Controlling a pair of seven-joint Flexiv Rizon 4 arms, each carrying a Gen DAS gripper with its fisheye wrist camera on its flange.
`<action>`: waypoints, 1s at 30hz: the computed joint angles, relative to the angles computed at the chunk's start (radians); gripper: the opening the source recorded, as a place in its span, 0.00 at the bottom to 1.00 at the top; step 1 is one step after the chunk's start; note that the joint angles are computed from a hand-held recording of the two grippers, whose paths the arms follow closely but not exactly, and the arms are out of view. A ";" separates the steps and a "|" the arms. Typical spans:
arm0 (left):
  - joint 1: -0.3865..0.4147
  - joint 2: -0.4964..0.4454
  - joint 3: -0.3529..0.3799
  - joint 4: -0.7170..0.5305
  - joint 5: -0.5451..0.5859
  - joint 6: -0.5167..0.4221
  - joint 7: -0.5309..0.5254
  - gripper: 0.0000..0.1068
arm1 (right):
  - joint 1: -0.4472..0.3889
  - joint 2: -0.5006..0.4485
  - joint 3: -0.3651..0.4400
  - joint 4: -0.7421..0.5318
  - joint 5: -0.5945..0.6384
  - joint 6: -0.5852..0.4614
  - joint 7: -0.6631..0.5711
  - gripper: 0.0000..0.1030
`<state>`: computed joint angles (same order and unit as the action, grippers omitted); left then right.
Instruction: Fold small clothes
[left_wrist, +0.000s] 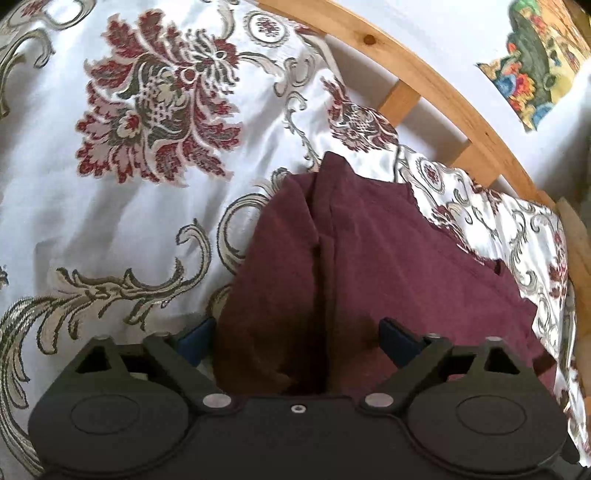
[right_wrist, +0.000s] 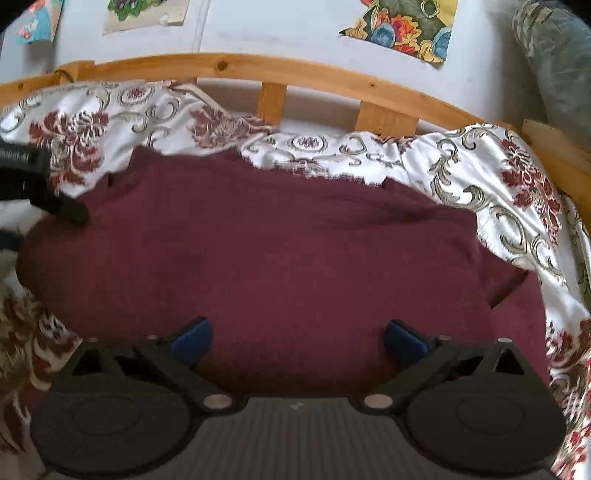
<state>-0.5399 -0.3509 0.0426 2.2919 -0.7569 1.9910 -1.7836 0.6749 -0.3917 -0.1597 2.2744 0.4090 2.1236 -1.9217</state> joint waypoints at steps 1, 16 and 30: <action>-0.023 -0.004 0.017 -0.007 -0.020 -0.001 0.025 0.81 | -0.010 -0.012 0.013 0.003 -0.001 0.025 0.006 1.00; -0.066 -0.002 0.067 -0.037 -0.079 -0.076 0.174 0.70 | -0.134 -0.035 0.117 0.017 -0.089 0.086 0.090 1.00; -0.085 0.001 0.108 -0.038 -0.013 -0.095 0.136 0.56 | -0.185 -0.041 0.147 0.027 -0.148 0.102 0.144 1.00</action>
<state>-0.6252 -0.3502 0.1505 2.2539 -0.7695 1.8955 -1.6475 0.4898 -0.4326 -0.0127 2.3014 0.2610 2.2252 -1.7773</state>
